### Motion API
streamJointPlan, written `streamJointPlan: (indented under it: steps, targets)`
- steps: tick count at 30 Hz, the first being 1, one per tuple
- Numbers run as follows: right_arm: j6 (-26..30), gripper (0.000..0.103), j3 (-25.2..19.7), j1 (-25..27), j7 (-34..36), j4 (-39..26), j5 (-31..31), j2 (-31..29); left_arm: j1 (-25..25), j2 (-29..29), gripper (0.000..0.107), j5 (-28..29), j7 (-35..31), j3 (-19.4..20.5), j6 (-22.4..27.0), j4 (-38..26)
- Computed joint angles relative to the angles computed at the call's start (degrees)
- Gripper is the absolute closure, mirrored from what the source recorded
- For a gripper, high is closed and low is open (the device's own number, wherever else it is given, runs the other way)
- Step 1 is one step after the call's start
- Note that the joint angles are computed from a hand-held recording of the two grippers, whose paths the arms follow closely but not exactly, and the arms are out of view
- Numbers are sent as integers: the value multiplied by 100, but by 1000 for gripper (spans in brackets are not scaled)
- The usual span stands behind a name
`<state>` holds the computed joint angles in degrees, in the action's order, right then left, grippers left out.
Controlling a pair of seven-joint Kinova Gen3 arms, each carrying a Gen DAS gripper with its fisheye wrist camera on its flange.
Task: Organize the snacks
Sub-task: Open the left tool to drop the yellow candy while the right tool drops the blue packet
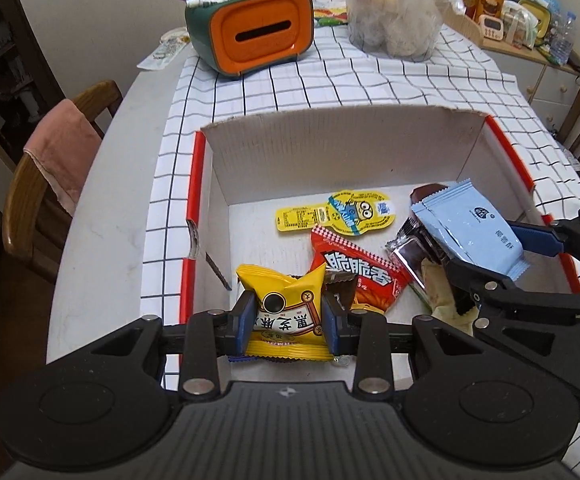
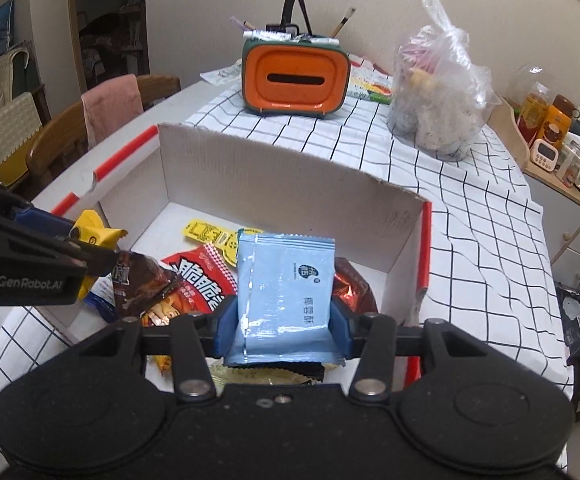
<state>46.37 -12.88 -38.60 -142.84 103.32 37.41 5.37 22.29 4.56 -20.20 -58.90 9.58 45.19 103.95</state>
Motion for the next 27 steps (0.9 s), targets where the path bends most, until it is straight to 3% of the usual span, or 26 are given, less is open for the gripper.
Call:
streamJointPlan:
  steps: [12, 16, 24, 27]
  targets:
    - [-178, 55, 36, 56, 74, 60, -202, 7, -66, 111, 73, 207, -236, -71, -54, 48]
    - [-281, 54, 33, 117, 29, 124, -301, -101, -108, -8, 67, 272, -302, -69, -151, 135]
    - [-336, 27, -141, 231, -394, 270, -309, -464, -229, -396, 49, 365, -401, 16, -308, 323]
    - [-338, 24, -241, 297, -510, 316, -318, -613, -274, -586, 42, 366, -408, 81, -356, 413]
